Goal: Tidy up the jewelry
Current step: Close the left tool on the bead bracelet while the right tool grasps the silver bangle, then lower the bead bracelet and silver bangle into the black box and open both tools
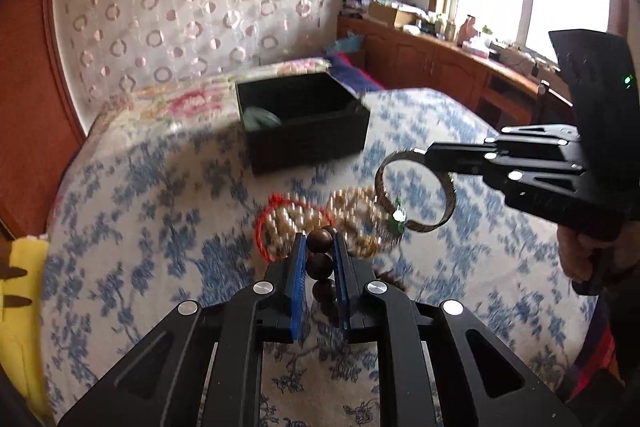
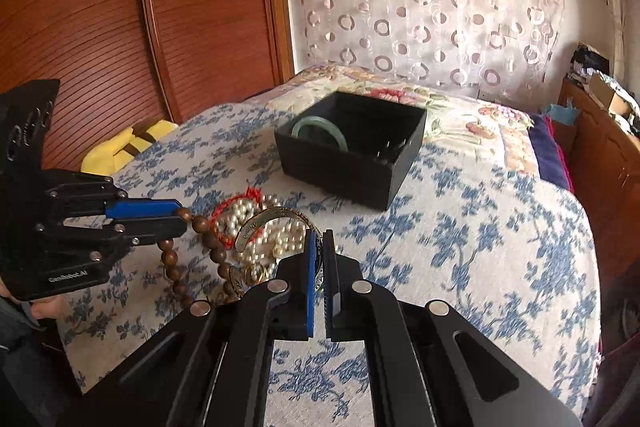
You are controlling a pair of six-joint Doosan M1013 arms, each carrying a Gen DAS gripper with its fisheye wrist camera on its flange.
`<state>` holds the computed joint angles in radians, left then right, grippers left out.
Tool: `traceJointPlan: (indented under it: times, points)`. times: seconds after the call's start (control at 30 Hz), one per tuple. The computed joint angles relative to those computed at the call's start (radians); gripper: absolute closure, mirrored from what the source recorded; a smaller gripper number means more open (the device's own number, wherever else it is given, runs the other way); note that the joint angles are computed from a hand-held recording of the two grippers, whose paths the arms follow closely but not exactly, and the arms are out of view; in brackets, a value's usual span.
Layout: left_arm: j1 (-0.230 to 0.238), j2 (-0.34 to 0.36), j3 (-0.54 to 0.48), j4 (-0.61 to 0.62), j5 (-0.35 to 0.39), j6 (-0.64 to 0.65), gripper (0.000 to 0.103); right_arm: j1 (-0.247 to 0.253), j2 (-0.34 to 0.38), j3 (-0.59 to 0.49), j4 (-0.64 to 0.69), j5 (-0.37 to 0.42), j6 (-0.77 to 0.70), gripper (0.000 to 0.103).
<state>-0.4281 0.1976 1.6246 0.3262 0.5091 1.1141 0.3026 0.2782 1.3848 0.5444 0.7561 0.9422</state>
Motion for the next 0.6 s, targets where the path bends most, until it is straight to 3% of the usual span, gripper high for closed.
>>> traceJointPlan:
  times: [0.6]
  points:
    - [0.036, 0.02, -0.107, 0.063, -0.005, -0.068, 0.091, -0.021, 0.098, -0.181, 0.025, 0.054, -0.007, 0.099]
